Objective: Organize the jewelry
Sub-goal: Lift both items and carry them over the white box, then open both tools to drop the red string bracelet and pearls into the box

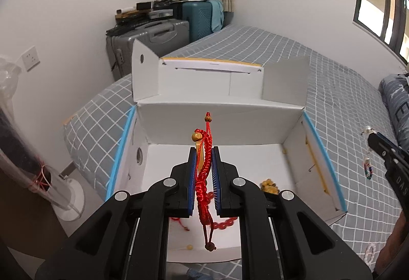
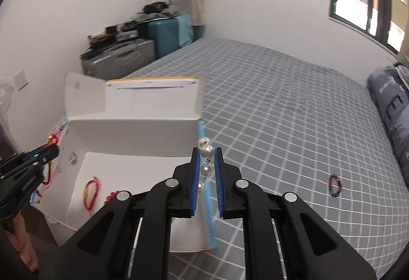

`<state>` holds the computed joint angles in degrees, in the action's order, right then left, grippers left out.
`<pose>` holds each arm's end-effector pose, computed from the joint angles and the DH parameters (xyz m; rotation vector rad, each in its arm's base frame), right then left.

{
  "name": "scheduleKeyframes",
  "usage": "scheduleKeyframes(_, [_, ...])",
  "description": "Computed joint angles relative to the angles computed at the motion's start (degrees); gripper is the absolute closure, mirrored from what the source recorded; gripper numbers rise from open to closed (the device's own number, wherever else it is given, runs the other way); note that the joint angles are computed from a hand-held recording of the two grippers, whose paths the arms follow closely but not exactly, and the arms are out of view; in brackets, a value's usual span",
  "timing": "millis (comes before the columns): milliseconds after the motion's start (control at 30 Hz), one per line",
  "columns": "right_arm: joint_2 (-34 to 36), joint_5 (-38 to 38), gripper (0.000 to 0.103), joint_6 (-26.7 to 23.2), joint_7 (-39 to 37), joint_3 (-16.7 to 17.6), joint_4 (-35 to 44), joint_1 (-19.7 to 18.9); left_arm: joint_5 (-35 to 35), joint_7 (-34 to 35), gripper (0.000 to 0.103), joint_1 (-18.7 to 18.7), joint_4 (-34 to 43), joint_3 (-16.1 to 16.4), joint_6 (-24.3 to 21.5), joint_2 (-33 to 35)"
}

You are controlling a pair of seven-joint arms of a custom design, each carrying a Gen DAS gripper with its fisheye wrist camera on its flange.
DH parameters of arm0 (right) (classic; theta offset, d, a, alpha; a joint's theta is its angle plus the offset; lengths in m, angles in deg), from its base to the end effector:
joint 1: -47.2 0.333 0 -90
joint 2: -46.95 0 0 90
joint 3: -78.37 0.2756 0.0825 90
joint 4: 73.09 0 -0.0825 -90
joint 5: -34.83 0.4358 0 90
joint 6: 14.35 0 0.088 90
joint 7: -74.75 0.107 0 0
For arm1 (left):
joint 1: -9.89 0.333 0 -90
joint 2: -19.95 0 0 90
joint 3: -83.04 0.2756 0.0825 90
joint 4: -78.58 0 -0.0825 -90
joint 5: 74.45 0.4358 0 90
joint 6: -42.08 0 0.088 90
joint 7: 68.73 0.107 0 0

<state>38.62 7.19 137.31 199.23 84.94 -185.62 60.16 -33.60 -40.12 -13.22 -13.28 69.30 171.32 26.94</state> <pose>0.5812 0.2228 0.5794 -1.7420 1.6191 -0.8099 0.5668 -0.3925 0.5715 -1.8434 1.6208 -0.7220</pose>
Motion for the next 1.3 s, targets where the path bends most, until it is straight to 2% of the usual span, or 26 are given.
scheduleKeyframes(200, [4.7,2.0,0.092,-0.9,-2.7,0.4,3.0,2.3,-2.3,1.5,0.092,0.7,-1.2,0.2,0.2,0.3])
scheduleKeyframes(367, [9.6,7.3,0.092,-1.9,-7.0,-0.8,5.9,3.9,-3.3,2.5,0.092,0.5,-0.5,0.5,-1.2,2.2])
scheduleKeyframes(500, [12.6,8.5,0.092,-3.6,-7.7,-1.8,8.1,4.8,-4.3,3.4,0.092,0.2,0.7,0.9,-1.7,3.9])
scheduleKeyframes(933, [16.3,12.0,0.092,-6.6,-11.6,-2.9,11.1,6.0,-6.2,6.1,0.092,-0.9,3.4,1.9,-4.3,7.0])
scheduleKeyframes(1100, [17.0,13.5,0.092,-7.5,-12.3,-3.0,11.8,6.1,-7.4,6.3,0.087,-0.8,3.2,2.0,-4.2,6.8])
scheduleKeyframes(1133, [17.0,13.9,0.089,-7.8,-12.7,-2.9,12.0,6.1,-7.6,6.2,0.081,-0.7,3.2,2.1,-4.2,6.7])
scheduleKeyframes(1200, [16.7,14.3,0.067,-7.8,-12.9,-2.9,11.7,6.2,-7.6,5.8,0.07,-0.7,2.9,2.1,-4.2,6.4])
scheduleKeyframes(1300, [15.4,13.9,0.057,-6.6,-11.8,-3.0,10.4,6.2,-6.6,4.6,0.056,-0.9,2.1,2.1,-4.1,5.4])
